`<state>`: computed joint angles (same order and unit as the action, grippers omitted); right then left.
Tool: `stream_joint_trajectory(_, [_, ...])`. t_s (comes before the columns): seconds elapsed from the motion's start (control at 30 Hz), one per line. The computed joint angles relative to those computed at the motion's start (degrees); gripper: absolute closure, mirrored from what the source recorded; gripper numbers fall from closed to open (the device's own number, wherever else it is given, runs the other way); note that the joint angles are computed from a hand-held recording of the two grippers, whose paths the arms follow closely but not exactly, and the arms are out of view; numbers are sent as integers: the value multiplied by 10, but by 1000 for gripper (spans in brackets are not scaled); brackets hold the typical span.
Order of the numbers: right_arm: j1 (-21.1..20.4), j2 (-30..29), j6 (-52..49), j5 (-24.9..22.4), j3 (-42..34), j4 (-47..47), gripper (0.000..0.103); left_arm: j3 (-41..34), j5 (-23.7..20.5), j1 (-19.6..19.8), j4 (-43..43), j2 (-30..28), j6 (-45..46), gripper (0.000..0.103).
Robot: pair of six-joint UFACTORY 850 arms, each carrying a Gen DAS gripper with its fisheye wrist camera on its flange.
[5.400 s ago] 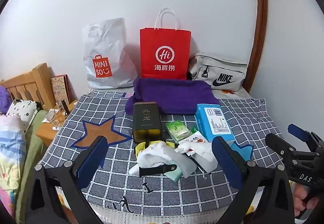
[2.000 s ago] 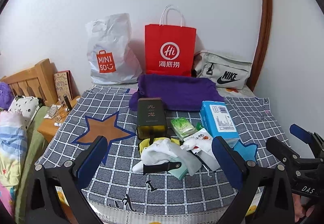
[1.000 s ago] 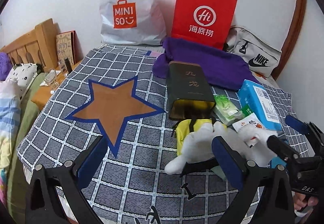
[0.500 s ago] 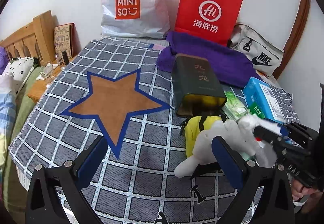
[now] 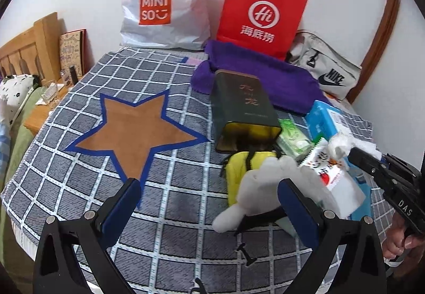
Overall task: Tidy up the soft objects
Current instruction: 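Grasp the white glove with the left tool while the right tool lifts the sock, then carry the glove and sock in both tools over the purple towel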
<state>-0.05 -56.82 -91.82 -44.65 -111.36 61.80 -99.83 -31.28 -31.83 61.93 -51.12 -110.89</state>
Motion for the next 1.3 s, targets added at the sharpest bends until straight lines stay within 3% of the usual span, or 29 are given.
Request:
stream_joint_trajectory(0.33, [-49,22,-8,29,34,28,90,-57,-10,-7,-42,-38,79,0])
stream_joint_trajectory(0.57, [-74,14,3,33,43,15,90,-142,-58,-14,-77,-95,167,0])
stream_joint_trajectory(0.67, [-81,-1,25,26,31,6,90,-157,-59,-13,-75,-105,168,14])
stream_joint_trajectory(0.73, [-82,-10,37,22,21,2,90,-164,-58,-11,-82,-109,173,38])
stream_joint_trajectory(0.77, [-82,-14,40,22,18,2,90,-164,-54,-10,-83,-109,171,45])
stream_joint_trajectory(0.83, [-81,-20,48,22,10,-5,90,-147,-25,-6,-75,-99,152,72])
stream_joint_trajectory(0.87, [-80,-21,49,23,9,-6,90,-140,-19,-5,-64,-95,139,76])
stream_joint_trajectory(0.9, [-80,-25,53,22,4,-10,90,-131,-10,-4,-50,-89,128,92])
stream_joint_trajectory(0.97, [-80,-30,63,15,-5,-15,90,-117,17,-1,-43,-80,124,96])
stream_joint_trajectory(1.3, [-76,-36,79,16,-25,-23,90,-90,18,3,21,-49,48,96])
